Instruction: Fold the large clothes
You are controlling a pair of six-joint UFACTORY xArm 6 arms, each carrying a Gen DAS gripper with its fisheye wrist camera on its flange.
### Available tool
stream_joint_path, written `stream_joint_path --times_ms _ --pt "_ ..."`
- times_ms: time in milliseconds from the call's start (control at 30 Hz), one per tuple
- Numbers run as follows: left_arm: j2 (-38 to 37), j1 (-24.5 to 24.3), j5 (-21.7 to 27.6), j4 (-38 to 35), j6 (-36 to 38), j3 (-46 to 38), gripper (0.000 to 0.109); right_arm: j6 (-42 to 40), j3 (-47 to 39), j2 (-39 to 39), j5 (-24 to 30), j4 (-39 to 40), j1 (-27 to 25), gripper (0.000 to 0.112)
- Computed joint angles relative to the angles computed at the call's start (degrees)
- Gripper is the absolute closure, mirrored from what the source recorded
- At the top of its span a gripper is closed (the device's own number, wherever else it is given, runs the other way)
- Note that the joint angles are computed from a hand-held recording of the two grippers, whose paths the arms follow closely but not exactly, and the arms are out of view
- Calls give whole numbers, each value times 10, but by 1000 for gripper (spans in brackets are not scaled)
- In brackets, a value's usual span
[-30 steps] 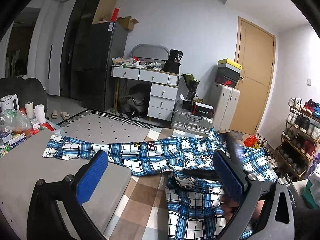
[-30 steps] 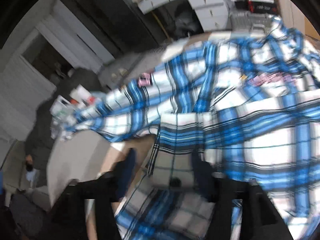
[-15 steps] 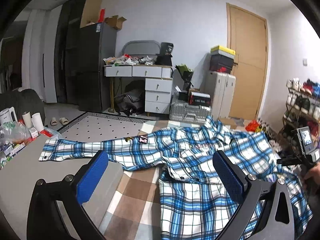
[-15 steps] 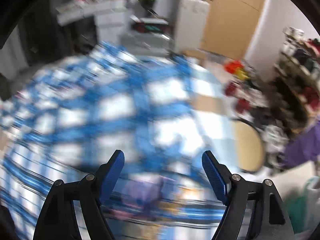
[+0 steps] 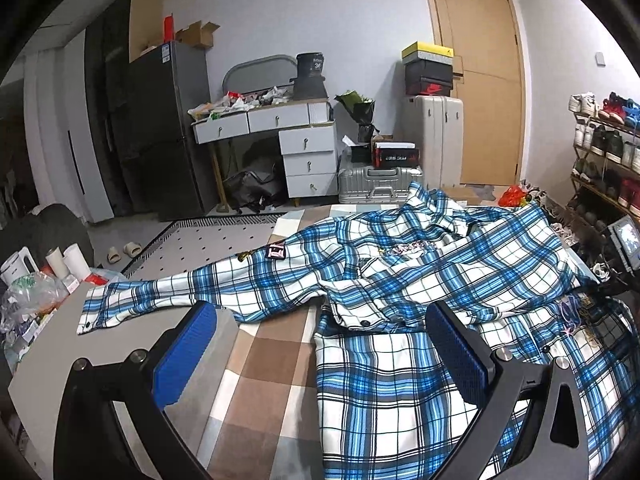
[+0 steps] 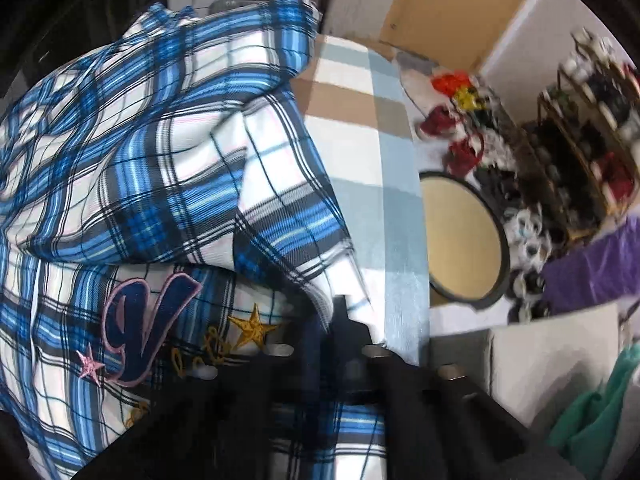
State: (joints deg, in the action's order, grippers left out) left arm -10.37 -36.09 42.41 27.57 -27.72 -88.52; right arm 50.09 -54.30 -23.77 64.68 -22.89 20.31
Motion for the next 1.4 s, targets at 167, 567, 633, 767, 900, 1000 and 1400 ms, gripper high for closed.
stream_joint_path --times_ms 167,567,633,767,900,1000,1400 --pt "-1 7 12 -10 -2 -3 7 36 9 -16 12 -3 15 110" --pt "-6 23 3 0 -19 -1 7 131 8 -69 87 -8 82 100" --pt "-6 25 2 -2 -24 0 7 156 21 -100 56 -9 95 79" --pt "-4 35 7 -8 -25 -3 7 233 -5 -114 46 -70 173 67" --pt "-7 53 35 -13 -38 -9 7 327 -57 -90 8 -179 283 49" --pt "-12 82 52 -45 -33 -16 7 418 -115 -42 -9 -311 373 35" --pt "6 227 158 -159 15 -68 7 632 -172 104 -28 -623 479 9"
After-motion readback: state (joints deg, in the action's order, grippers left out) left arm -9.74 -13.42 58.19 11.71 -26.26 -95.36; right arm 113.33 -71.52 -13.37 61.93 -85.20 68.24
